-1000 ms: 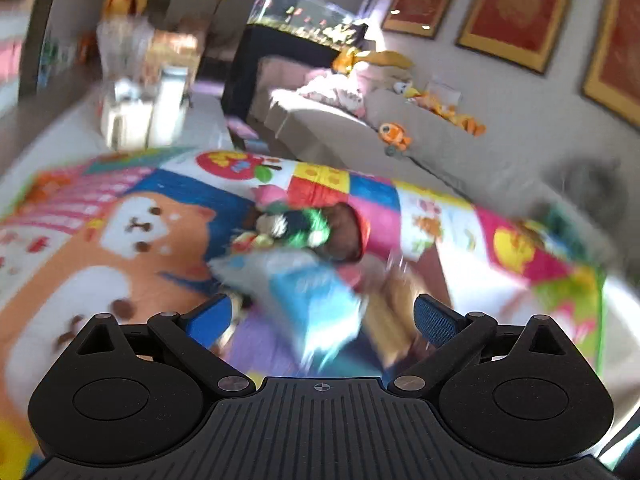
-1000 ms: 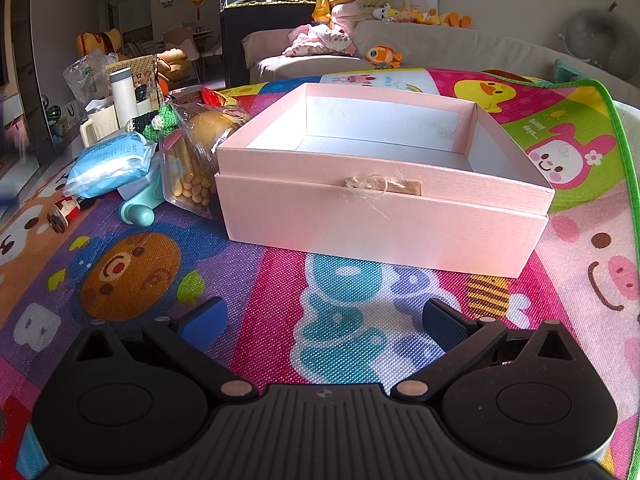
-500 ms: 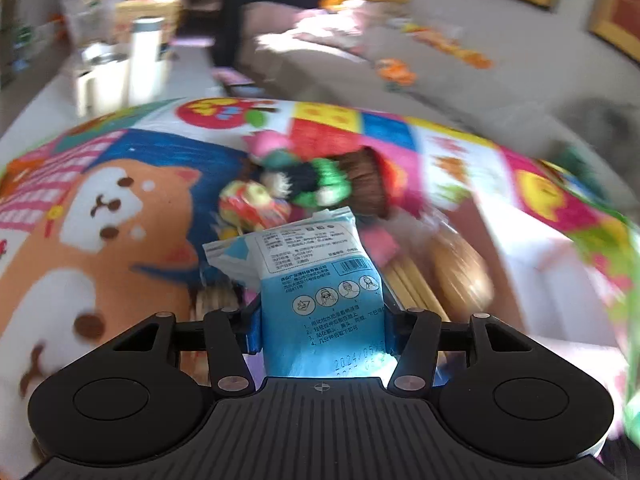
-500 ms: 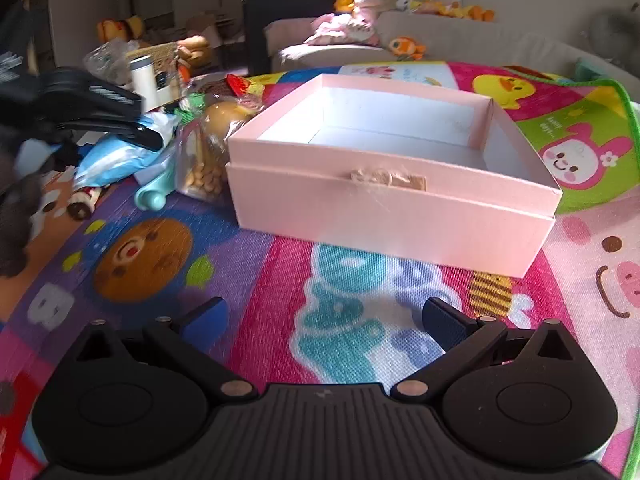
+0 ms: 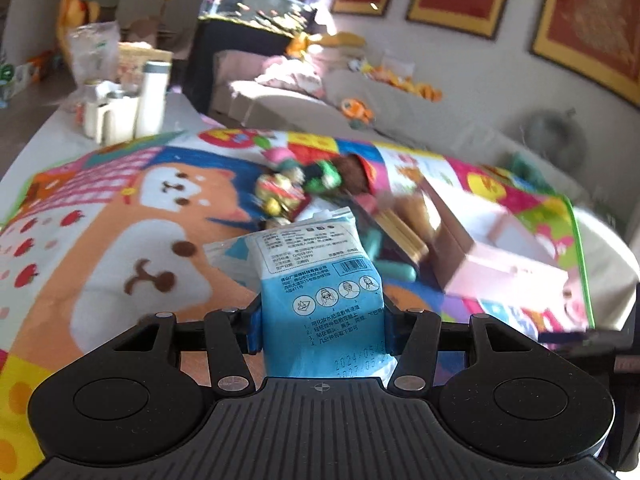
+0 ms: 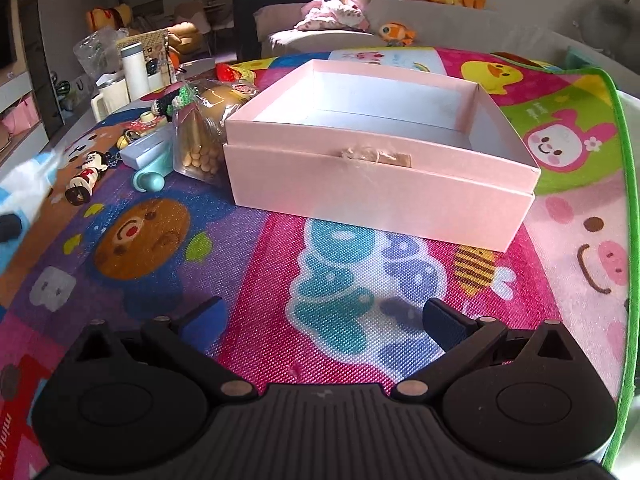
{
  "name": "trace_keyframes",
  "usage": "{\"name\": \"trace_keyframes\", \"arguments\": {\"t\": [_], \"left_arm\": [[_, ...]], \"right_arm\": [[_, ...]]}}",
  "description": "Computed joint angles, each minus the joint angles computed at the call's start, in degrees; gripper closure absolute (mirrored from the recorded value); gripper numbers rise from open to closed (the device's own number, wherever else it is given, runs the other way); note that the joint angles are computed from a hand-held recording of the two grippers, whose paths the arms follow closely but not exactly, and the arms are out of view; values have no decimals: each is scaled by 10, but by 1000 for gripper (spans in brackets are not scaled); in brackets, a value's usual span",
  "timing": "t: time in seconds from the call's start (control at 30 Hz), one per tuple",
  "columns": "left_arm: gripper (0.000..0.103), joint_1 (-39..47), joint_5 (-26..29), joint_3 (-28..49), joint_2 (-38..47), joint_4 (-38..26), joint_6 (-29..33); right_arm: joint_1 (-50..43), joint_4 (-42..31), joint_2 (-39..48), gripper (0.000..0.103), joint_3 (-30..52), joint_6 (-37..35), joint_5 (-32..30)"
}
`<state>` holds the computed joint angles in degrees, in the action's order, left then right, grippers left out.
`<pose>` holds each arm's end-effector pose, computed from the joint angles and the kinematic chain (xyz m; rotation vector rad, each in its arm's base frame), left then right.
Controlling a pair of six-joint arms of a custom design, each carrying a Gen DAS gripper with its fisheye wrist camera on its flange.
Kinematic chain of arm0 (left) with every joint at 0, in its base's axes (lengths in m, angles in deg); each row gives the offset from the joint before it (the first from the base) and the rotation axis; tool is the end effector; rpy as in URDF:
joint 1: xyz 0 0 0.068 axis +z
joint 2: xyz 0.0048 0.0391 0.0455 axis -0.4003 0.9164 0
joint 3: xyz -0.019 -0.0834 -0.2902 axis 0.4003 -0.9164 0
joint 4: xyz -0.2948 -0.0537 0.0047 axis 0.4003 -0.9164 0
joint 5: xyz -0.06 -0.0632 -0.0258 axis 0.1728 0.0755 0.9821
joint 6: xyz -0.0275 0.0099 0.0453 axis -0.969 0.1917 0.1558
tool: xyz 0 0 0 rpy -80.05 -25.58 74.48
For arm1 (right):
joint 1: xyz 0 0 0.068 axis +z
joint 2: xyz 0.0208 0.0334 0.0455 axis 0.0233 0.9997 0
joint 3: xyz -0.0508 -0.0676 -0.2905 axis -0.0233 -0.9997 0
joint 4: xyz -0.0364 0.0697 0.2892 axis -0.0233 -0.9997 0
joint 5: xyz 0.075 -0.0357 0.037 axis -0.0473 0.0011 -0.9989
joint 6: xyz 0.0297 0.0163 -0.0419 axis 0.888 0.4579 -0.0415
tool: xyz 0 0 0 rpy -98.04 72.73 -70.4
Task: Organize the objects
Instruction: 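Grasp the blue wet-wipe pack with the left gripper and lift it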
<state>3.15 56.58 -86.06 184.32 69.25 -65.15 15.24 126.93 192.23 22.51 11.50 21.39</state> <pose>0.1638 0.0674 0.0508 -0.3904 2.0532 -0.2082 0.2856 0.0753 0.0313 -0.4872 2.3159 0.2076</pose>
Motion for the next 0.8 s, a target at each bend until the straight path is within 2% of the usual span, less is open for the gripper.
{"name": "trace_keyframes", "arguments": {"t": [0.1,0.17,0.27,0.37,0.47,0.5,0.63,0.67,0.7,0.73,0.8], "left_arm": [[46,78,54,-3,-5,14,-7],[46,136,82,0,-43,-26,2],[46,206,112,9,-101,-96,22],[46,261,144,15,-130,-135,35],[46,296,171,16,-137,-155,48],[46,305,180,18,-138,-164,54],[46,316,191,21,-125,-176,70],[46,318,193,22,-112,-168,74],[46,320,196,21,-110,-169,77],[46,315,195,20,-110,-170,77],[46,301,191,14,-123,-175,76]], "right_arm": [[14,-28,-8,0,13,1,7],[39,-38,-19,0,16,-7,-12],[120,35,-28,0,-1,-23,-14],[220,66,1,2,39,-42,32],[275,4,51,24,136,-43,48],[284,-15,68,29,167,-36,52],[296,-54,119,29,250,-22,52],[297,-68,129,37,267,-17,52],[296,-94,133,55,283,-14,49],[291,-114,133,60,291,-9,39],[279,-123,113,62,275,-1,21]]}}
